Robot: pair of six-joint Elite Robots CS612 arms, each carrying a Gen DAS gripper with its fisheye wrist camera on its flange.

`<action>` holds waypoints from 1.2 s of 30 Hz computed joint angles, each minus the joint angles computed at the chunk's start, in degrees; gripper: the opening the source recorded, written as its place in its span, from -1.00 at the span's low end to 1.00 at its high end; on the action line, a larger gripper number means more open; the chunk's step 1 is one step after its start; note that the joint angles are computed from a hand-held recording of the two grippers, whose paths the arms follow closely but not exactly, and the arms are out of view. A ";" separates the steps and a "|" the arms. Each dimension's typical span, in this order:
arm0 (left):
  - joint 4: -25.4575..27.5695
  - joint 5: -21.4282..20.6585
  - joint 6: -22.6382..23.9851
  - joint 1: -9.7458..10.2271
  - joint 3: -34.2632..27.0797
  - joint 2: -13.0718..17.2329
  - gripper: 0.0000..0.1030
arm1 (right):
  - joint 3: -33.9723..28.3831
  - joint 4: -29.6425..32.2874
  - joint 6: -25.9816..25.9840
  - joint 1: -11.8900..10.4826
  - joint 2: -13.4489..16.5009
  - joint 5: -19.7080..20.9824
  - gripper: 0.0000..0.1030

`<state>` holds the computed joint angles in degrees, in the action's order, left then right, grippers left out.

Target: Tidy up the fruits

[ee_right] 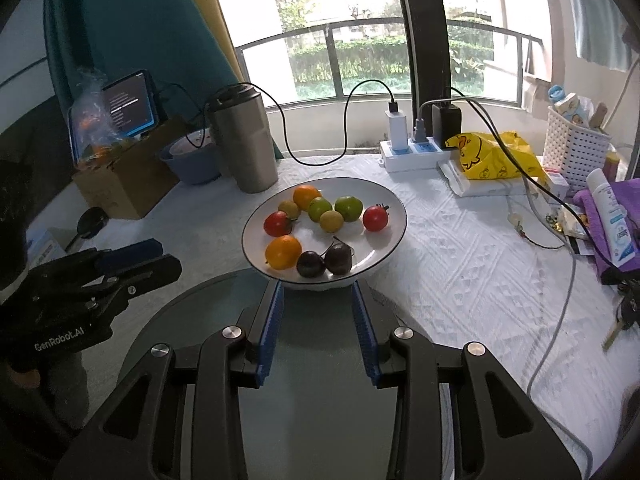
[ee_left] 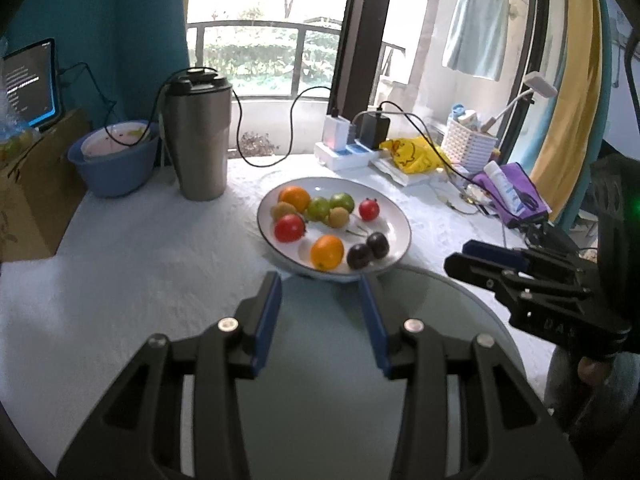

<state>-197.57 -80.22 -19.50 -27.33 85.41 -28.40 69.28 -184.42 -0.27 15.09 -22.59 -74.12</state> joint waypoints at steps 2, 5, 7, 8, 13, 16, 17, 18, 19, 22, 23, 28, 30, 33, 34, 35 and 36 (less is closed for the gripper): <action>-0.45 0.18 -0.05 -0.26 0.98 -0.36 -0.17 | 0.88 -0.69 0.06 0.11 -0.41 -0.19 -0.27; -1.44 -0.09 -0.32 -0.58 2.38 -0.80 -0.16 | 2.53 -1.89 0.01 0.29 -1.12 -0.56 -0.27; -1.76 -0.35 -0.67 -0.69 3.13 -1.01 -0.14 | 3.67 -2.72 0.01 0.43 -1.59 -0.84 -0.27; -1.74 -0.35 -1.06 -0.78 3.56 -1.16 -0.13 | 4.14 -3.07 0.01 0.49 -1.76 -0.96 -0.27; -4.49 -0.05 -1.85 -1.34 6.29 -2.18 0.62 | 7.26 -5.68 -0.19 0.89 -3.25 -1.92 -0.27; -5.79 2.12 -0.46 -2.23 8.10 -3.07 0.69 | 9.45 -8.04 -0.46 1.11 -4.34 -2.62 -0.26; -6.24 3.29 0.06 -2.64 8.83 -3.44 0.69 | 10.09 -8.64 -0.54 1.17 -4.69 -2.81 -0.26; -7.20 3.71 0.29 -2.90 9.50 -3.71 0.69 | 10.83 -9.28 -0.65 1.24 -5.13 -2.91 -0.20; -8.51 3.96 0.37 -3.13 10.33 -4.05 0.69 | 11.55 -10.10 -0.70 1.30 -5.52 -3.10 -0.04; -11.69 5.30 0.76 -3.77 12.34 -4.93 0.69 | 13.77 -13.01 -0.61 1.51 -6.76 -3.81 0.24; -13.15 6.10 0.91 -4.06 13.17 -5.28 0.69 | 14.46 -13.90 -0.63 1.63 -7.16 -4.39 0.27; -21.10 14.65 1.27 -6.37 17.15 -6.74 0.70 | 17.66 -18.79 -0.86 2.08 -9.00 -6.65 0.29; -23.27 17.10 2.01 -6.98 18.06 -7.10 0.74 | 18.92 -20.46 -1.22 2.31 -9.78 -7.54 0.31; -26.54 18.93 3.53 -7.41 18.94 -7.52 0.78 | 20.17 -22.74 -1.61 2.53 -10.61 -8.34 0.56; -27.09 19.38 4.03 -7.51 19.11 -7.70 0.78 | 20.48 -23.24 -1.66 2.56 -10.85 -8.52 0.57; -27.69 20.16 4.69 -7.67 19.25 -7.92 0.79 | 20.72 -23.70 -1.71 2.63 -11.07 -8.75 0.57; -28.12 20.86 5.14 -7.82 19.27 -8.04 0.79 | 21.08 -24.45 -1.70 2.67 -11.40 -8.99 0.57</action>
<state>-225.70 -59.36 -14.35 -35.15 104.68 -36.44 90.36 -208.87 -1.97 17.76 -33.99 -83.11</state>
